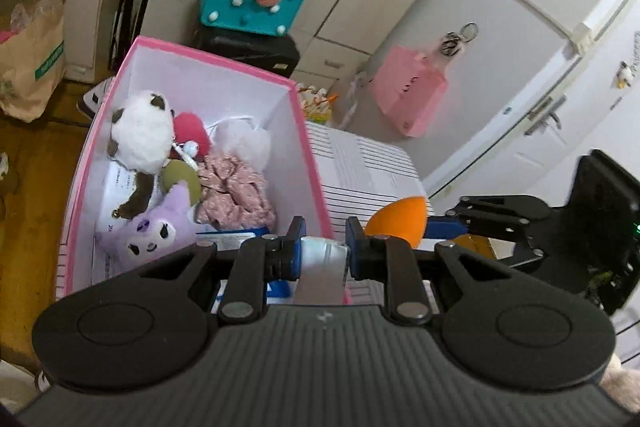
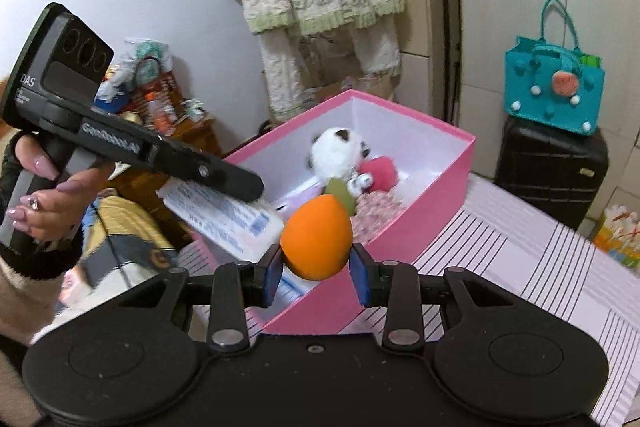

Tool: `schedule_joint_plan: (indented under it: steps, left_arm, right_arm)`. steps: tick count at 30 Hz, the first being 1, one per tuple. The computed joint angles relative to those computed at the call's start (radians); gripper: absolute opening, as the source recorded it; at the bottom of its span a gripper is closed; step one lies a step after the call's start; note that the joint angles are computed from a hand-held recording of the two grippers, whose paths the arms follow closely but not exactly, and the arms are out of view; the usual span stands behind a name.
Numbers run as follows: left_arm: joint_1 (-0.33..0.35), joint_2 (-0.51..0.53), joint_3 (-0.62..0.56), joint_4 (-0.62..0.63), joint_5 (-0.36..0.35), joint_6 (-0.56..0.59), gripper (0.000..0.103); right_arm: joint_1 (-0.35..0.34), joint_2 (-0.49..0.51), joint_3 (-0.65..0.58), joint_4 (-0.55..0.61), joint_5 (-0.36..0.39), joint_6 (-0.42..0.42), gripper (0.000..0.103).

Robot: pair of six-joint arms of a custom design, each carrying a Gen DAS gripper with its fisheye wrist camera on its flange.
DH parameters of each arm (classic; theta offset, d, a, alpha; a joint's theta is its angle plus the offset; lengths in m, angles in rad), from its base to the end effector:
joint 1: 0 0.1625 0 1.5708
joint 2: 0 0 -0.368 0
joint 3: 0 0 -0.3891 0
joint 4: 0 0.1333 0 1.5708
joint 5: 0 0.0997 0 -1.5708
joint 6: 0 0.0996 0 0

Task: Organize soft objects
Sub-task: 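Lift the orange sponge with the right tool while the left tool carries the packet toward the box, then open the right tool over the box while the left tool releases the packet into it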

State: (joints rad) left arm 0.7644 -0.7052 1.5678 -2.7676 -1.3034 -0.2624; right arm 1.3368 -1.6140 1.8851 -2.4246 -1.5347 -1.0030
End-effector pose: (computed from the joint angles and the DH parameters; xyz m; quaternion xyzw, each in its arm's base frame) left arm -0.3652 -0.5713 0.0475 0.2412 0.9473 -0.2088 0.0292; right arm 0.0179 -0.5152 0.3977 0.3640 -0.8858 0.2440 0.1524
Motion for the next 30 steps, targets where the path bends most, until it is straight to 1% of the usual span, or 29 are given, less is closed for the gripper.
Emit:
schedule_joint_plan:
  steps: [2, 5, 7, 10, 14, 18, 22, 24, 25, 26, 28, 30]
  left_arm:
    - [0.025, 0.035, -0.044, 0.024, -0.023, -0.002, 0.02]
    - [0.052, 0.083, -0.101, 0.058, -0.041, 0.013, 0.02]
    - [0.067, 0.12, -0.152, 0.093, -0.043, 0.015, 0.02]
    - [0.079, 0.164, -0.204, 0.116, -0.027, 0.03, 0.02]
    - [0.089, 0.203, -0.246, 0.143, -0.013, 0.104, 0.02]
    - [0.096, 0.226, -0.274, 0.17, -0.007, 0.11, 0.02]
    - [0.08, 0.239, -0.286, 0.174, 0.05, 0.143, 0.022]
    - [0.059, 0.237, -0.265, 0.134, 0.11, 0.165, 0.033]
    - [0.049, 0.233, -0.251, 0.114, 0.142, 0.176, 0.035]
    - [0.04, 0.23, -0.236, 0.085, 0.173, 0.185, 0.04]
    - [0.029, 0.22, -0.211, 0.05, 0.215, 0.181, 0.042]
    - [0.022, 0.206, -0.187, 0.025, 0.236, 0.171, 0.045]
  right_arm:
    - [0.012, 0.035, -0.008, -0.056, -0.021, 0.0, 0.041]
    - [0.024, 0.09, -0.04, -0.105, -0.044, 0.004, 0.041]
    - [0.03, 0.125, -0.063, -0.135, -0.058, 0.008, 0.041]
    - [0.039, 0.172, -0.092, -0.185, -0.072, 0.012, 0.041]
    - [0.043, 0.232, -0.149, -0.179, -0.075, 0.028, 0.041]
    - [0.049, 0.283, -0.186, -0.19, -0.084, 0.031, 0.041]
    - [0.06, 0.335, -0.23, -0.19, -0.094, 0.04, 0.041]
    - [0.066, 0.365, -0.257, -0.175, -0.109, 0.045, 0.041]
    - [0.072, 0.387, -0.273, -0.171, -0.129, 0.048, 0.041]
    - [0.076, 0.402, -0.283, -0.172, -0.144, 0.047, 0.041]
    - [0.085, 0.434, -0.304, -0.181, -0.171, 0.052, 0.041]
    - [0.091, 0.462, -0.327, -0.191, -0.194, 0.063, 0.041]
